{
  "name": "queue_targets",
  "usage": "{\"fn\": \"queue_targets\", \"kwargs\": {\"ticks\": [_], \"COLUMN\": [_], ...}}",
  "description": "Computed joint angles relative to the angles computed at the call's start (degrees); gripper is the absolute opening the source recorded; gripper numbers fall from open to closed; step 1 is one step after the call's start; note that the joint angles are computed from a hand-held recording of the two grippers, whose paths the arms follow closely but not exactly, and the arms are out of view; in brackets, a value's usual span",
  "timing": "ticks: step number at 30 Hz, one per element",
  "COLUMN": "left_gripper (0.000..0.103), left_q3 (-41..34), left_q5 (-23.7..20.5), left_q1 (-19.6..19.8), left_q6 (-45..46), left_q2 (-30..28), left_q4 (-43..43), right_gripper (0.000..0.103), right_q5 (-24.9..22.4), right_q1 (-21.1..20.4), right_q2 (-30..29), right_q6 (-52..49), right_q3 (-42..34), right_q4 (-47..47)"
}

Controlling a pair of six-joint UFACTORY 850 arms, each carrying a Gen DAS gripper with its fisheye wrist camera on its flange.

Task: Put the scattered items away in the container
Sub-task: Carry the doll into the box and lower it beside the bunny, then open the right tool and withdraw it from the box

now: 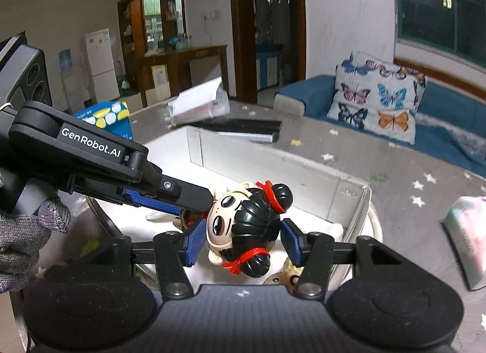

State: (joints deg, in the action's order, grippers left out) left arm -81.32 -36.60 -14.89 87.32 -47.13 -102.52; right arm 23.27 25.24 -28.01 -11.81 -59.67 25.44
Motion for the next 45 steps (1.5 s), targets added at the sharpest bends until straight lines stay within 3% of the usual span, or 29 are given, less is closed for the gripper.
{"fn": "queue_targets", "kwargs": {"ticks": [9,17,32,45], "left_gripper": [0.033,0.034,0.034,0.034], "left_q3": [-2.67,-2.67,-1.52,2.56], "left_q5": [2.49,3.59,4.28,3.08], "left_q1": [-0.51,-0.78,-0.81,-0.23], "left_q6": [-4.79,-3.37,-0.37,5.95], "left_q2": [-2.39,-2.43,-1.64,1.14], "left_q4": [3.14,2.30,0.99,-3.92], "right_gripper": [0.054,0.055,0.057,0.075], "right_q5": [-5.03,-5.87,-3.47,1.45], "right_q1": [-1.15,-1.00,0.23,1.88], "right_q2": [-3.39,-4.50,-3.83,-1.19], "right_q6": [-1.33,-3.16,-4.62,-0.35], "right_q3": [-3.68,-4.88,-3.31,0.61], "right_q4": [0.23,1.91,4.96,4.62]}}
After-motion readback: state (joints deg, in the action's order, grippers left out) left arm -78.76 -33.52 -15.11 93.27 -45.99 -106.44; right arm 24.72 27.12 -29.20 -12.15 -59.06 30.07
